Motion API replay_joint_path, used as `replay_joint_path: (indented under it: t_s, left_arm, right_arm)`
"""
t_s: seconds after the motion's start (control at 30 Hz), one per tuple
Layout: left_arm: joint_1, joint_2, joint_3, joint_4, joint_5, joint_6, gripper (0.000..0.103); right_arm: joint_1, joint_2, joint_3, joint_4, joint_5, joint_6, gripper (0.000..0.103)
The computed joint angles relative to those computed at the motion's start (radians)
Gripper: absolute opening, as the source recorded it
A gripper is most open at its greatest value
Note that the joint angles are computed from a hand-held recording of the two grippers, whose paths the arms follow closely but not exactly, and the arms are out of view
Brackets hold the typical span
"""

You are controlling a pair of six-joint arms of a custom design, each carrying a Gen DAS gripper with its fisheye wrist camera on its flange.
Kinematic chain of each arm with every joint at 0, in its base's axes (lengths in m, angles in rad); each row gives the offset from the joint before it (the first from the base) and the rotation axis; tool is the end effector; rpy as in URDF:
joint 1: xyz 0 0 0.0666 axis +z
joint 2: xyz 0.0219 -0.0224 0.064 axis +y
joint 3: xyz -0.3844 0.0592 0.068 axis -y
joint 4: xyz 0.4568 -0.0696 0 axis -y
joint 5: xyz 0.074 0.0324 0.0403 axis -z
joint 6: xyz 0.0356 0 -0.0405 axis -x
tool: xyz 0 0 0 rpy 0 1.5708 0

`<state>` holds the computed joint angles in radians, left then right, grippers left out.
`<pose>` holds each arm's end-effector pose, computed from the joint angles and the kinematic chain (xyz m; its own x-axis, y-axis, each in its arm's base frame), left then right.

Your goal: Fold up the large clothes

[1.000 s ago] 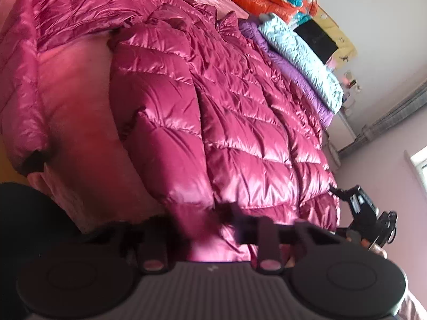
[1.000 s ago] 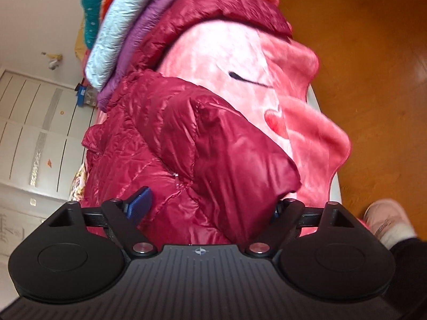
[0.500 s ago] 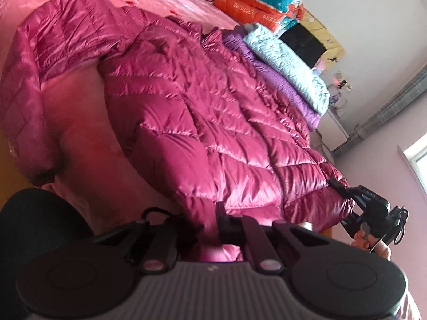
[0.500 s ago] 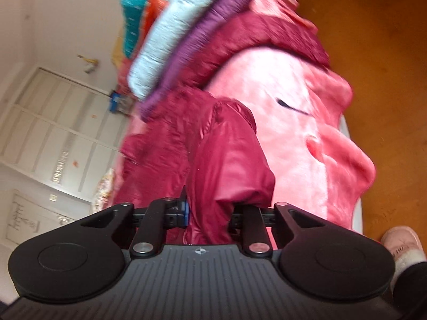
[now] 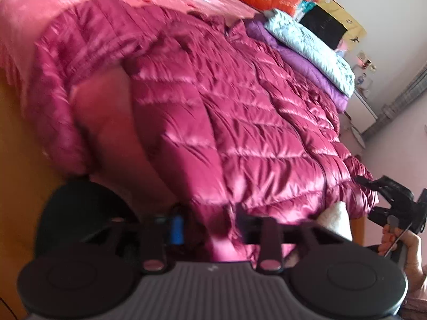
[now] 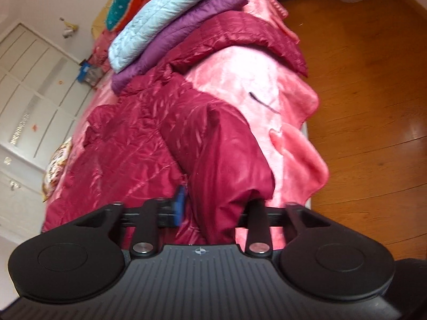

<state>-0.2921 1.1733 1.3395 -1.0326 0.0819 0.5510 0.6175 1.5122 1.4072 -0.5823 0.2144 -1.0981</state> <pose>0.4367 -0.1348 0.5034 -0.7985 -0.3047 -0.5191 -0.0943 0.9151 -0.3921 0.4983 0.3441 0.4013 -0.6198 0.6268 -0.4721 0.2640 0.7331 0.6267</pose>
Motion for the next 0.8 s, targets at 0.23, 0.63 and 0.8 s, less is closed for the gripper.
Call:
replay_joint_path:
  t_s: [0.23,0.63,0.8]
  left_arm:
    - [-0.004,-0.060,0.010,0.024,-0.187,-0.059,0.068]
    - [-0.053,0.055,0.169,0.149,-0.196,-0.234,0.079]
    - [-0.072,0.116,0.220,0.156,-0.173,-0.242,0.080]
  right_arm:
    - [-0.011,-0.059,-0.061,0.046,0.094,-0.102,0.089]
    - [0.005,-0.053,-0.034,0.136,0.310,0.124,0.101]
    - [-0.015,-0.083,-0.078,0.143,0.347,0.018,0.101]
